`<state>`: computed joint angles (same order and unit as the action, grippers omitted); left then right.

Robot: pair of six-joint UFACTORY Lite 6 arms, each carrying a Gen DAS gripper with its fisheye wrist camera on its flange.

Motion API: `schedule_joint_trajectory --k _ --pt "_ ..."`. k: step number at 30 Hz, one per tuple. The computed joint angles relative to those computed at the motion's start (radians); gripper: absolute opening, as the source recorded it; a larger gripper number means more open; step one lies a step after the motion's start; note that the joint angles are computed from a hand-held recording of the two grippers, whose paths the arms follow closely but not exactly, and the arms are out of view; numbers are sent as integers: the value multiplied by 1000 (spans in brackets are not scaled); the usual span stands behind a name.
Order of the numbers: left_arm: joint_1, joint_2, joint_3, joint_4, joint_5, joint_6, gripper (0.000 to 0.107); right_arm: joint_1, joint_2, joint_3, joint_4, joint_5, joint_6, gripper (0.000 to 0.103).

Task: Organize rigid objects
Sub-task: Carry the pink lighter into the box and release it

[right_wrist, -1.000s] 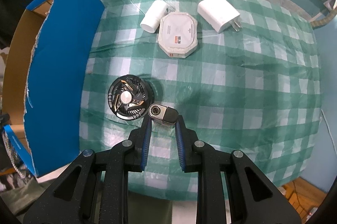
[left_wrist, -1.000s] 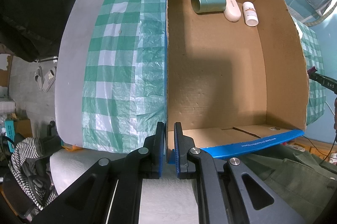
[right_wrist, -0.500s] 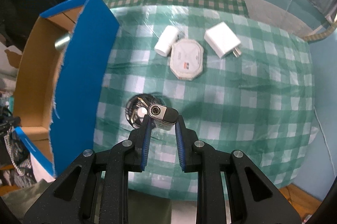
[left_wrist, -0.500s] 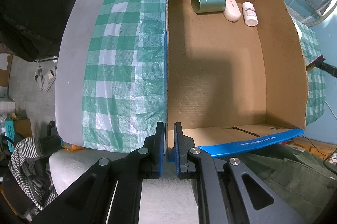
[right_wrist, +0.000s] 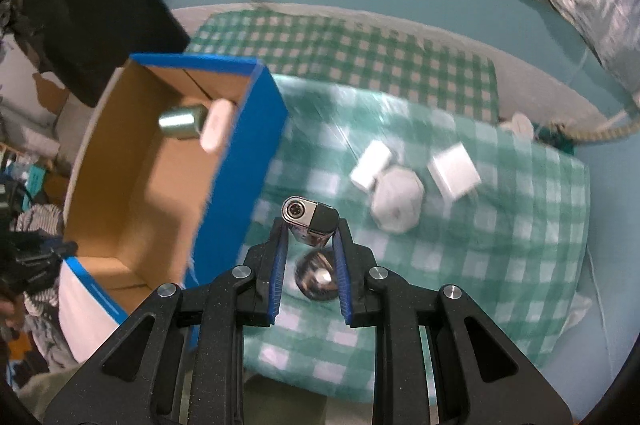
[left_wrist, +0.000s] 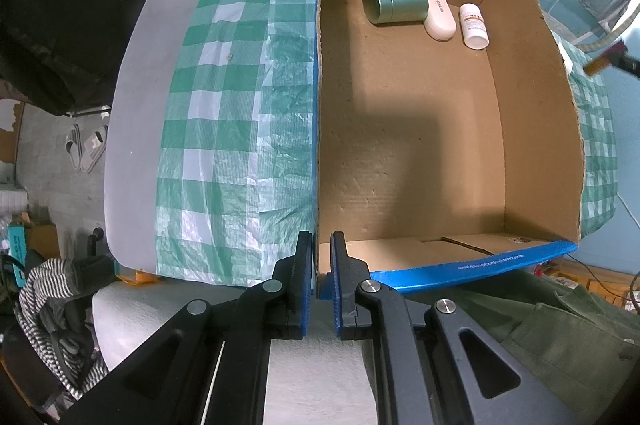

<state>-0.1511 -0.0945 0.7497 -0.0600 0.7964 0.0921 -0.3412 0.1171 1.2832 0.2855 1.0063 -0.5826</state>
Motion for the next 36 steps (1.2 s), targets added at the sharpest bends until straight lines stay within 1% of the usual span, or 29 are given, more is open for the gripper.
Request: schedule_joint_trajectory --k 6,15,22,36 --pt "1 -12 -8 1 1 2 8 110 91 159 12 29 47 21" --pt "0 -11 -8 2 2 0 8 257 247 341 0 34 112 21" --pt "-10 -4 -4 2 0 -6 8 326 366 426 -7 36 152 21" --pt "1 3 -1 -5 -2 10 8 380 517 497 -38 40 213 21"
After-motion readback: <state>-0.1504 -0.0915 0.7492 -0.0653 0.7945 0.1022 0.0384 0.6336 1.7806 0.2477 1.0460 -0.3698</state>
